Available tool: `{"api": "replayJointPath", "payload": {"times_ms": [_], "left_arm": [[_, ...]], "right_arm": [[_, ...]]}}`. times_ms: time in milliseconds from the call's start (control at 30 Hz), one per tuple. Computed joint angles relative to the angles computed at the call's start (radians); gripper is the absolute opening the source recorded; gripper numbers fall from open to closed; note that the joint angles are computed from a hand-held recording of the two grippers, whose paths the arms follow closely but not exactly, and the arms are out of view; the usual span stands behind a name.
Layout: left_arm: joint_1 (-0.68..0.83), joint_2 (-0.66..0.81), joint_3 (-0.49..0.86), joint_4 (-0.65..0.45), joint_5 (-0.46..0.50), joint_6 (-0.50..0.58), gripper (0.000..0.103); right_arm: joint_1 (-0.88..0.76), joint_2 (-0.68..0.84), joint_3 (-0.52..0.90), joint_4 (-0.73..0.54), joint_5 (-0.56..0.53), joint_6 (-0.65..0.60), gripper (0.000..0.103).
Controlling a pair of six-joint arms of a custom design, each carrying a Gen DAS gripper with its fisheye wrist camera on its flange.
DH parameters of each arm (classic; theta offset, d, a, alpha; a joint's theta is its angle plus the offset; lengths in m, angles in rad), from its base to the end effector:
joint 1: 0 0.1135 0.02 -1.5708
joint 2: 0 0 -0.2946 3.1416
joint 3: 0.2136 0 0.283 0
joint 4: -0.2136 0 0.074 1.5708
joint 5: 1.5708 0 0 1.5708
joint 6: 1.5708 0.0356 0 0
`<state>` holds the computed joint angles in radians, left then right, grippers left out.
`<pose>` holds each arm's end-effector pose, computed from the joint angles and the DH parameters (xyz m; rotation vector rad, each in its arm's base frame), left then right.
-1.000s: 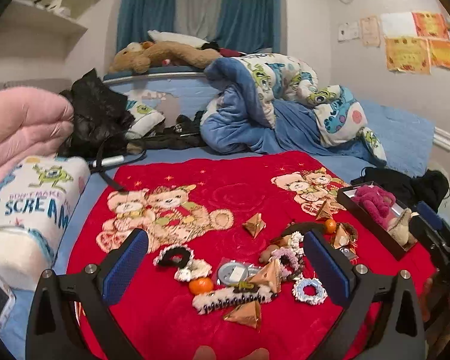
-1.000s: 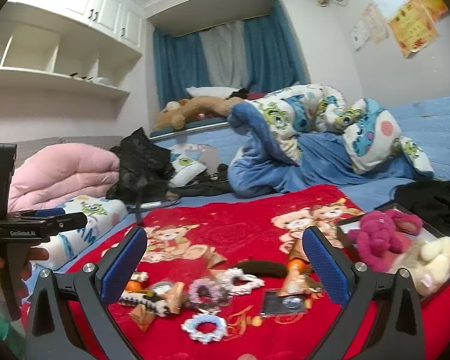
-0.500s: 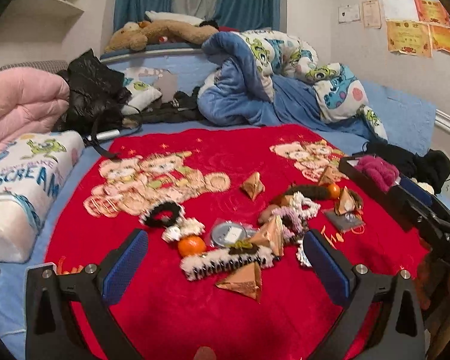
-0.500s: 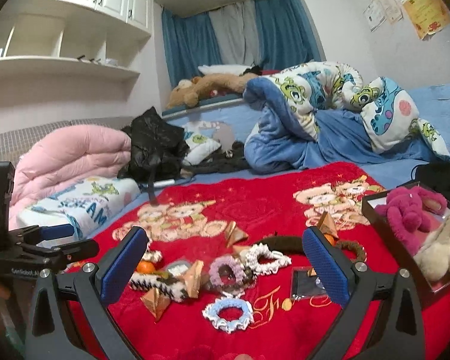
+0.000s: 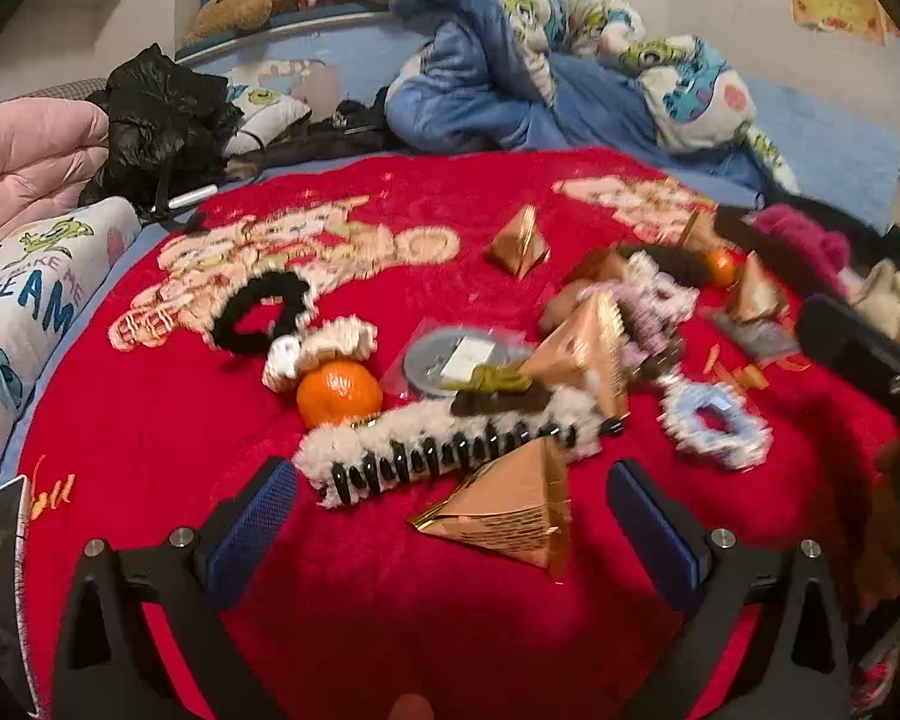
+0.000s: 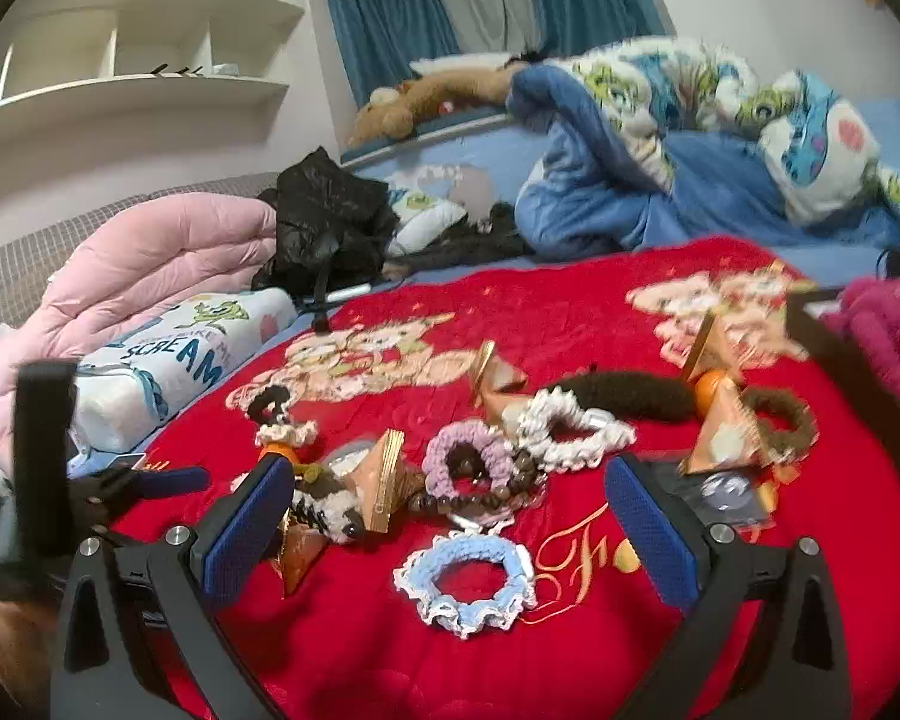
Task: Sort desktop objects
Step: 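Grasp a gold pyramid chocolate with the left tool while the right grasps the blue lace scrunchie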
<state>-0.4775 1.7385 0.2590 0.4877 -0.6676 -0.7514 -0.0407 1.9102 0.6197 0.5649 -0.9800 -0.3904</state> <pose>0.1966 -0.0769 0.0487 -0.5467 2.2355 0.2555 0.3234 0.0164 0.0799 -0.8178 1.8803 0.8471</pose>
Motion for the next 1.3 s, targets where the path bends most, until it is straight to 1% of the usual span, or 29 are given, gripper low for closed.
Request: {"api": "replayJointPath", "payload": {"times_ms": [100, 167, 233, 300, 433, 567, 633, 700, 800, 900, 1000, 1100, 1167, 1300], "left_arm": [[0.05, 0.075, 0.003, 0.08, 0.066, 0.013, 0.103], [0.073, 0.096, 0.004, 0.107, 0.091, 0.014, 0.103], [0.094, 0.131, 0.018, 0.111, 0.108, -0.004, 0.103], [0.113, 0.166, 0.042, 0.085, 0.132, -0.017, 0.103], [0.085, 0.194, 0.106, -0.016, 0.082, -0.029, 0.103], [0.1, 0.195, 0.094, 0.017, 0.104, -0.019, 0.103], [0.106, 0.197, 0.09, 0.028, 0.111, -0.014, 0.103], [0.11, 0.201, 0.094, 0.028, 0.111, -0.008, 0.103], [0.12, 0.2, 0.087, 0.041, 0.122, -0.001, 0.103], [0.112, 0.203, 0.095, 0.033, 0.115, -0.006, 0.103], [0.103, 0.206, 0.094, 0.029, 0.112, -0.01, 0.103], [0.096, 0.204, 0.104, 0.002, 0.102, -0.002, 0.103], [0.088, 0.205, 0.098, 0.004, 0.095, 0.001, 0.103], [0.089, 0.206, 0.086, 0.03, 0.097, 0.011, 0.103]], "right_arm": [[0.025, 0.037, 0.042, -0.069, 0.037, -0.024, 0.103], [0.037, 0.055, 0.057, -0.094, 0.066, -0.031, 0.103], [0.045, 0.073, 0.07, -0.11, 0.094, -0.029, 0.103], [0.055, 0.091, 0.087, -0.135, 0.118, -0.03, 0.103], [0.067, 0.129, 0.142, -0.219, 0.145, -0.034, 0.103], [0.083, 0.124, 0.132, -0.217, 0.171, -0.056, 0.103], [0.108, 0.122, 0.127, -0.228, 0.218, -0.081, 0.103], [0.139, 0.121, 0.131, -0.256, 0.274, -0.117, 0.101], [0.17, 0.128, 0.136, -0.261, 0.348, -0.125, 0.099], [0.167, 0.141, 0.158, -0.292, 0.351, -0.125, 0.099], [0.174, 0.138, 0.148, -0.271, 0.378, -0.12, 0.1], [0.183, 0.144, 0.151, -0.273, 0.401, -0.116, 0.102], [0.191, 0.147, 0.162, -0.293, 0.407, -0.119, 0.103], [0.202, 0.144, 0.158, -0.289, 0.429, -0.118, 0.103]]}}
